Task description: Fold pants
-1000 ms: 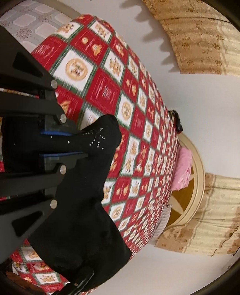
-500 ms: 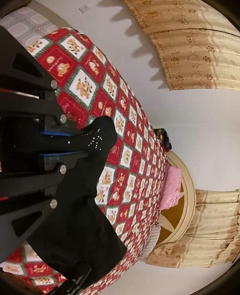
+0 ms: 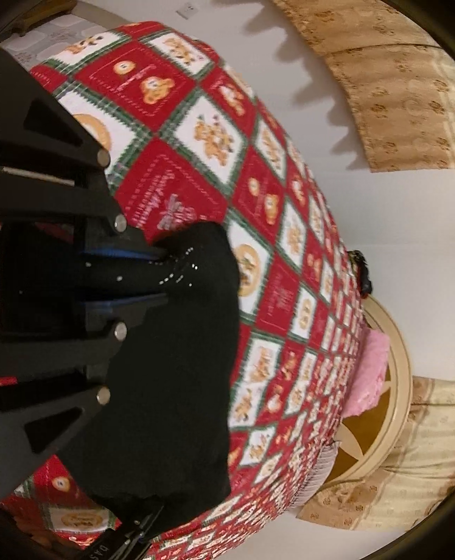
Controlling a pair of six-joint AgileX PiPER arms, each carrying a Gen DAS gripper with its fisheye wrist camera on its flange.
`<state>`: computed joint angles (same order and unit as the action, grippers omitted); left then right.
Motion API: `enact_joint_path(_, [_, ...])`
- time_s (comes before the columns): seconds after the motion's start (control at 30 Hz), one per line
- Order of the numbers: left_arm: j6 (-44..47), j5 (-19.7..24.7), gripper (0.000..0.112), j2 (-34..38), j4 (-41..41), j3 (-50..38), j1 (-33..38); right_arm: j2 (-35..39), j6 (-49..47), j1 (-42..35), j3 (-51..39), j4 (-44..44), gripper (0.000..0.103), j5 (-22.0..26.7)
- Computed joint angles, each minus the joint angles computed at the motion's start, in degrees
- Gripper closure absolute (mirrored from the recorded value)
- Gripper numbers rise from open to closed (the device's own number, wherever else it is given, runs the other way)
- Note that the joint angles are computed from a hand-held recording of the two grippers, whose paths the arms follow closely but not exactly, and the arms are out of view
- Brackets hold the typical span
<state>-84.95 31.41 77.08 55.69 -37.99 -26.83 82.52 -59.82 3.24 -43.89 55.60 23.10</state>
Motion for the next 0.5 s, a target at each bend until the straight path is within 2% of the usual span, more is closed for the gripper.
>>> enact_joint_path(0.03, [-0.7,0.27,0.079,0.33,0.44,0.19,-0.16,0.61,0.4,-0.67,-0.58,-0.14,0.071,0.94])
enact_joint_path(0.1, [-3.57,1.81,0.057,0.23,2.33,1.04,-0.89,1.91,0.72,-1.64,-1.62,-0.35,0.068,2.76])
enact_joint_path(0.13, [-4.53,2.17,0.051,-0.01,2.68,1.57,-0.59,2.15,0.83,-1.78,-1.67,-0.26,0.065,3.16])
enact_joint_path(0.17, [-4.64,1.89,0.039,-0.52,1.76,2.17,0.43,2.85,0.95,-2.49,-2.12,-0.15,0.061,4.2])
enact_joint_path(0.2, [-3.02,-0.19,0.034,-1.36,-0.24,2.87,2.75,3.24,2.08,-2.74,-2.56,-0.83,0.052,4.65])
enact_joint_path(0.23, [-1.04,-2.69,0.034,-2.35,-2.62,3.77,4.93,4.08,3.69,-3.38,-3.35,-1.66,0.041,5.35])
enact_joint_path(0.27, [3.2,-6.05,0.034,-4.33,-7.29,5.19,8.01,5.0,3.02,-5.52,-3.98,-0.2,0.038,7.88])
enact_joint_path(0.33, [7.36,-8.15,0.033,-8.06,-12.43,7.57,10.52,5.46,-1.35,-9.11,-3.8,4.67,0.037,12.27])
enact_joint_path(0.4, [6.41,-5.0,0.023,-11.84,-12.13,9.16,9.47,3.51,-5.65,-11.72,-1.87,8.64,0.037,13.54])
enact_joint_path(0.47, [2.7,0.23,0.021,-15.43,-9.47,10.42,6.63,-0.68,-8.24,-13.75,1.52,11.97,0.037,12.87])
enact_joint_path(0.5, [2.41,0.97,0.021,-16.19,-9.34,10.66,6.4,-2.21,-8.88,-14.17,2.65,12.94,0.037,12.34])
